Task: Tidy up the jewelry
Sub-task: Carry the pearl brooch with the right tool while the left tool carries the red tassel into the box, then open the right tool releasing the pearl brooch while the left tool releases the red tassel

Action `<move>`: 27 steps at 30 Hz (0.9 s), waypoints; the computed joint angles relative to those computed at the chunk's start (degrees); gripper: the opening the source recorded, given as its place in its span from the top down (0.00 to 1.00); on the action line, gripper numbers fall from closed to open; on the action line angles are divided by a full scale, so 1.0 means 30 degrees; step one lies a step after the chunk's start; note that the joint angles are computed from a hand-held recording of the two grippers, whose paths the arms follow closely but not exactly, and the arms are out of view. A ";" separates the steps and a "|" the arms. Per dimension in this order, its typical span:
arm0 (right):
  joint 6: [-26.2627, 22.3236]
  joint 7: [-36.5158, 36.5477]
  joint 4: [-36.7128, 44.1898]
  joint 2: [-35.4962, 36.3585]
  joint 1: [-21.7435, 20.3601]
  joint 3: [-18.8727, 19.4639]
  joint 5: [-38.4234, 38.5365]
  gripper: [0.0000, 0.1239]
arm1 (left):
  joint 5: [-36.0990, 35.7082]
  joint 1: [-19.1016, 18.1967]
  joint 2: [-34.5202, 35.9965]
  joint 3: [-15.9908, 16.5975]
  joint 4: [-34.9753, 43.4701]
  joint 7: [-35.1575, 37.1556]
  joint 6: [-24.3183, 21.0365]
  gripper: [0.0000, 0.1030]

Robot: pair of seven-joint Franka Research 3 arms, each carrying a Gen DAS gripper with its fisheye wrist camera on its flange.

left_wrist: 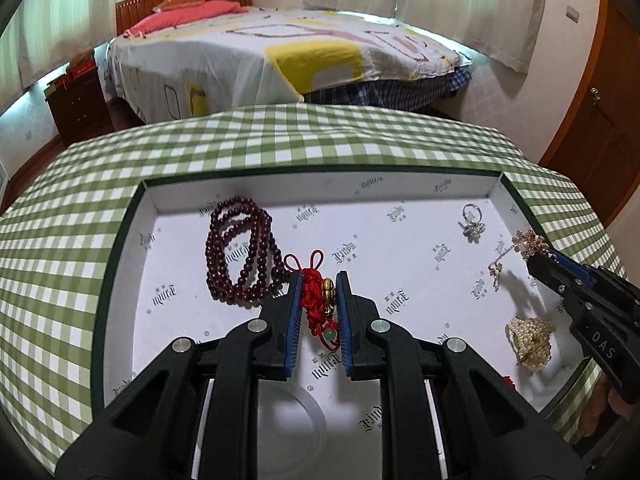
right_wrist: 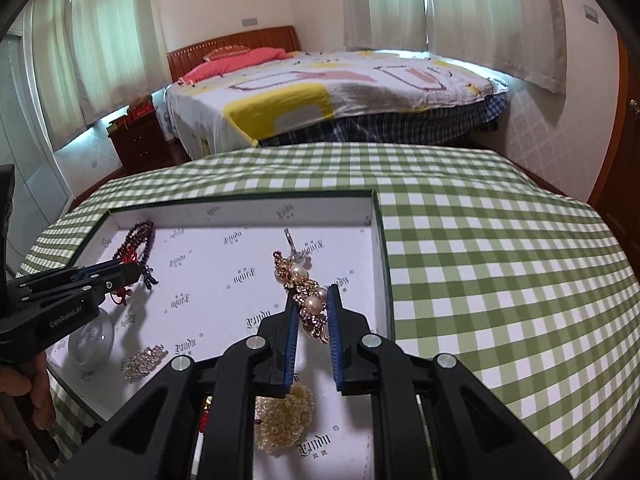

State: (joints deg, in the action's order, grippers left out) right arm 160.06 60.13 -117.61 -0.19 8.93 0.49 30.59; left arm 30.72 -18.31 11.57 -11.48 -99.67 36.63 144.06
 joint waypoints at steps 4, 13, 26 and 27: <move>-0.0452 0.0677 0.0248 0.0293 -0.0048 -0.0022 -0.0701 0.88 | -0.0706 0.0112 0.0236 -0.0079 0.0215 0.0366 -0.0268 0.84; -0.0551 0.1005 0.0220 0.0438 -0.0073 0.0055 -0.1043 0.85 | -0.0683 0.0011 0.0293 0.0010 0.0320 0.0378 -0.0374 0.59; -0.0606 0.0328 0.0011 0.0196 0.0015 0.0087 -0.0573 0.69 | -0.0787 0.0117 -0.0225 -0.0048 -0.0200 0.0163 0.0182 0.48; -0.0612 0.0292 -0.0006 0.0183 0.0022 0.0083 -0.0534 0.68 | -0.0762 0.0122 -0.0280 -0.0059 -0.0255 0.0139 0.0242 0.47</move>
